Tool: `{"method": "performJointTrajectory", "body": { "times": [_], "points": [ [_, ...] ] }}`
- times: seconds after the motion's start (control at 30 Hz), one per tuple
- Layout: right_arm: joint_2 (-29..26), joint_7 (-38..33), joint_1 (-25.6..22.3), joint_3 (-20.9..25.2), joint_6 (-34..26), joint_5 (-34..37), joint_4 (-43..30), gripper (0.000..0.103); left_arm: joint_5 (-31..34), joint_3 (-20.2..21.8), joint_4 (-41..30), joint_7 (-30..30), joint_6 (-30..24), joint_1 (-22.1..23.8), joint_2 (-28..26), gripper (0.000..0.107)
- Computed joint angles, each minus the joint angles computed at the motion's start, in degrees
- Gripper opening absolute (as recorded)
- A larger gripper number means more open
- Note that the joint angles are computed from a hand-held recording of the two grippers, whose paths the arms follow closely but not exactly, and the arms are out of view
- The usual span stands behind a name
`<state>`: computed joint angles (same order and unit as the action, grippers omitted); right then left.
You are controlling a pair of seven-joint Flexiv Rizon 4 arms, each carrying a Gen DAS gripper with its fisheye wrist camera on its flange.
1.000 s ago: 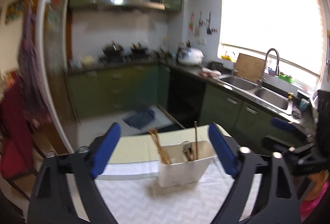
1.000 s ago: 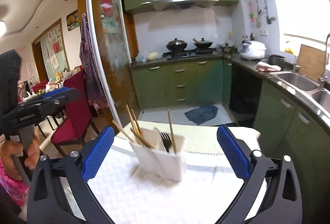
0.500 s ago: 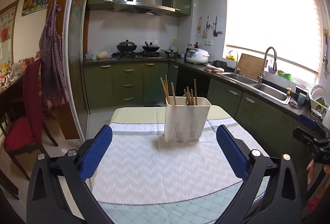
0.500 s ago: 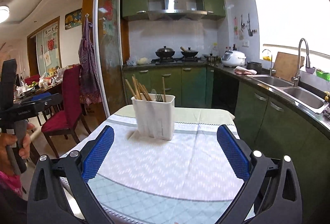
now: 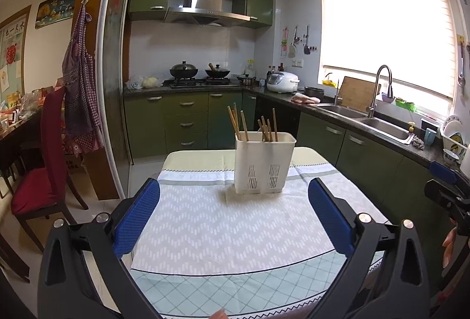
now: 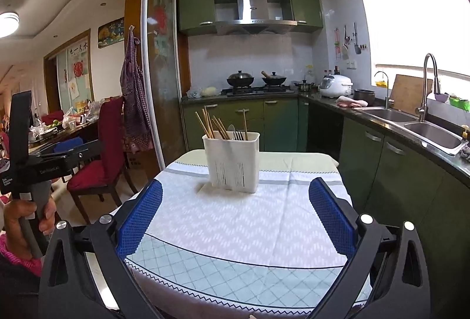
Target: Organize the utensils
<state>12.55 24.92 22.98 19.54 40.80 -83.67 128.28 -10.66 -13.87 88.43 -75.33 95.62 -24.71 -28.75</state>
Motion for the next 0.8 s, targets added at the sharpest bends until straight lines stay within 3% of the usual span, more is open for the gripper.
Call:
{"method": "performJointTrajectory", "body": {
  "times": [0.8],
  "points": [
    [-3.07,-6.03,-0.77,-1.62,1.51,2.64,-3.36,0.098,0.43,2.79,0.75,-1.39,-2.03,-1.22,0.86,0.096]
  ]
}}
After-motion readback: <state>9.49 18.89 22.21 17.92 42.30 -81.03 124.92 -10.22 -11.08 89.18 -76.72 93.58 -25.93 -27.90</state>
